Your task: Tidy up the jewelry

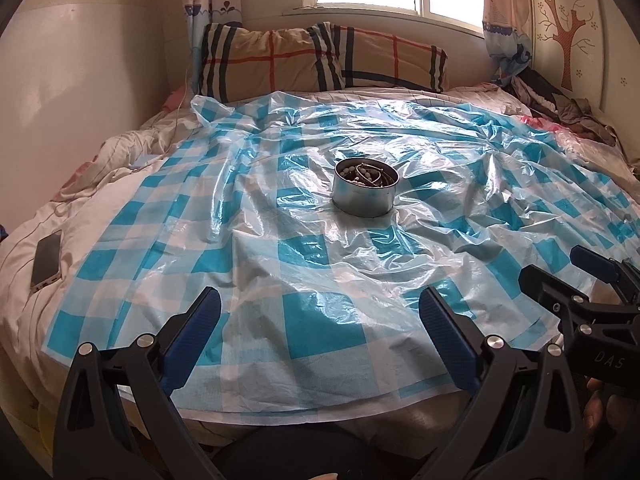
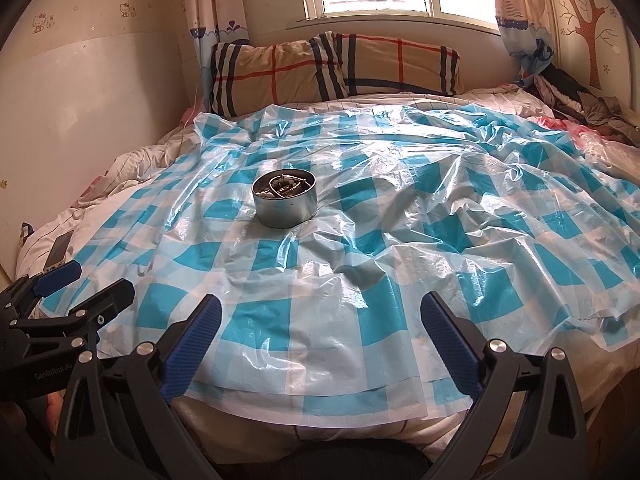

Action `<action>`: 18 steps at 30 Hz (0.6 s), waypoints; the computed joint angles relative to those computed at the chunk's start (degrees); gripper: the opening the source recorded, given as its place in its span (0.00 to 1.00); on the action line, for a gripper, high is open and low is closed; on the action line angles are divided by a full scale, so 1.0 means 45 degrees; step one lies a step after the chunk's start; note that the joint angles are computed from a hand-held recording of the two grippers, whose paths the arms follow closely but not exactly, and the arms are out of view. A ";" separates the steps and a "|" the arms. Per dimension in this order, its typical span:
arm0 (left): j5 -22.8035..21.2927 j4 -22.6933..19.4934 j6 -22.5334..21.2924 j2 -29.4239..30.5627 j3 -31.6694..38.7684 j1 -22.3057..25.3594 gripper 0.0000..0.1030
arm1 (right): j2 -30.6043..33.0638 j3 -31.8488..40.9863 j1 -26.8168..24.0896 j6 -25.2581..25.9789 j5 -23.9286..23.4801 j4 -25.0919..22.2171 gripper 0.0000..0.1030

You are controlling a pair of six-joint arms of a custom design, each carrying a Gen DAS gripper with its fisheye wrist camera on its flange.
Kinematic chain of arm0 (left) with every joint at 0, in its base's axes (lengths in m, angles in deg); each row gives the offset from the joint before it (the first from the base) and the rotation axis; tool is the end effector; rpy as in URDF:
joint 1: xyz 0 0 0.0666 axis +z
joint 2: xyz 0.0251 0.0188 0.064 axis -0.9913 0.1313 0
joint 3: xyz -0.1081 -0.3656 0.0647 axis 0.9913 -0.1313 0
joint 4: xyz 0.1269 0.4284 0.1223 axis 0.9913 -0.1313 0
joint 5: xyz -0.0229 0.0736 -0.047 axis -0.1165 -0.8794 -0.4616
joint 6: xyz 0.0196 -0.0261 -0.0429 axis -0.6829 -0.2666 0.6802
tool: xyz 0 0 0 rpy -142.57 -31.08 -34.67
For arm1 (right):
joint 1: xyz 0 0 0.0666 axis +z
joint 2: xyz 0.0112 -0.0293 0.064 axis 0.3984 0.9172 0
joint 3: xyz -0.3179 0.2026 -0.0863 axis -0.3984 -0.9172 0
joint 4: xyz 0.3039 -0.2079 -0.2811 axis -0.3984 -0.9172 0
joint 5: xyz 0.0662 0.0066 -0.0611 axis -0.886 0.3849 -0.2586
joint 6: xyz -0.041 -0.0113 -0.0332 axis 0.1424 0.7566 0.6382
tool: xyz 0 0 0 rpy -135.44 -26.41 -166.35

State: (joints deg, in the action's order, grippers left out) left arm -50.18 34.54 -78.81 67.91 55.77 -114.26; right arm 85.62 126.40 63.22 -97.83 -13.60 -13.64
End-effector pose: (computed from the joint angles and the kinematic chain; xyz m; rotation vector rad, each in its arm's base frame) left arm 0.4117 -0.2484 0.4603 0.4324 2.2195 -0.1396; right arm 0.3470 0.2614 0.4418 0.3295 2.1990 0.0379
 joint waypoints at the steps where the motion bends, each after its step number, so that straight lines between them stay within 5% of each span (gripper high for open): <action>1: 0.0007 0.0008 -0.0009 -0.0033 -0.0034 -0.0008 0.93 | 0.0004 0.0010 -0.0010 -0.0048 0.0002 -0.0058 0.93; 18: 0.0229 -0.0022 0.0321 -0.0241 -0.0252 0.0064 0.93 | 0.0068 0.0063 -0.0130 -0.0607 -0.0112 -0.0555 0.93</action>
